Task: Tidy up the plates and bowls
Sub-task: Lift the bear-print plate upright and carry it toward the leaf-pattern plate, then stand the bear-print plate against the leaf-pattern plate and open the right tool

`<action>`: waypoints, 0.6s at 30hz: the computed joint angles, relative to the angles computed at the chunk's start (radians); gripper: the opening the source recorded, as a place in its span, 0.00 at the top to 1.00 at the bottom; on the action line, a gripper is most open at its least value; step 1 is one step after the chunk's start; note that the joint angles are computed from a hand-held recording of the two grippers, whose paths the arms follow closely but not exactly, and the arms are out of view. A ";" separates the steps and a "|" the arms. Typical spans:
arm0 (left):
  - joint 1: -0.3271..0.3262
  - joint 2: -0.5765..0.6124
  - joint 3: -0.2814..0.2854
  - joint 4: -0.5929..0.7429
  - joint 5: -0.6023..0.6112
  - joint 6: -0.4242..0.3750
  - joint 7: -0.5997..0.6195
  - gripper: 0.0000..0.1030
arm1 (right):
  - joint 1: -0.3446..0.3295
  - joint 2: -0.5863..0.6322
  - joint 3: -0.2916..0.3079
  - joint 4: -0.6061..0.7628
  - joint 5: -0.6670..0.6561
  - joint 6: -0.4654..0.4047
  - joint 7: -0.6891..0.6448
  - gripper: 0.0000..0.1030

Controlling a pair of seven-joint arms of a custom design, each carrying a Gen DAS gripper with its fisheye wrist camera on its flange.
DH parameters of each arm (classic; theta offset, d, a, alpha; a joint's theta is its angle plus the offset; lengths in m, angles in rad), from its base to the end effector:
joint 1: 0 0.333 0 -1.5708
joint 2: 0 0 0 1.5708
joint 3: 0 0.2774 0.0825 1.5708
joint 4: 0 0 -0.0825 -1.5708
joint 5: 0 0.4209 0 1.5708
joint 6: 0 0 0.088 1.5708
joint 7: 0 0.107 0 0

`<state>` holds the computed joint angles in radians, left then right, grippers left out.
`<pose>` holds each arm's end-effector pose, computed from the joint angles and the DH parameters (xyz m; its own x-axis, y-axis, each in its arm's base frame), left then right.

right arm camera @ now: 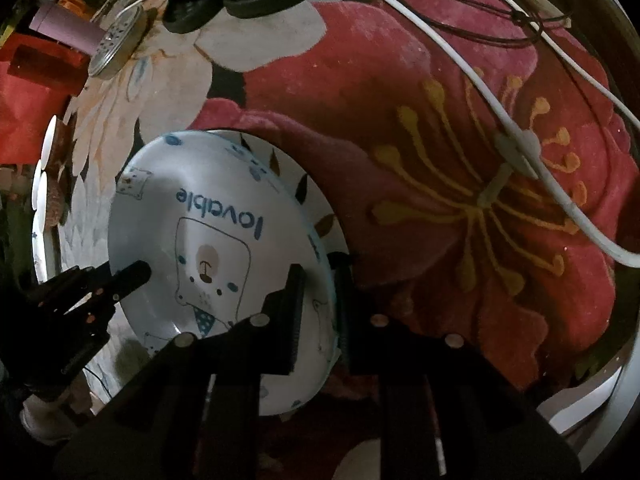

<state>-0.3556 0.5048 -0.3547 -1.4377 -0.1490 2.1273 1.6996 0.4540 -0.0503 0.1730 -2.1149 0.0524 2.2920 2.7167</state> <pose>0.5774 -0.4524 0.3913 -0.6534 -0.7045 0.2771 -0.7569 0.6132 -0.2258 0.4753 0.3464 0.4025 -0.5029 -0.8359 -0.2197 -0.8486 0.5258 -0.0583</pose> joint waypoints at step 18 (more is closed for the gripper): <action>0.069 -0.169 0.013 -0.178 -0.105 0.165 0.022 0.01 | 0.031 0.071 0.021 0.192 -0.272 -0.151 0.075 0.00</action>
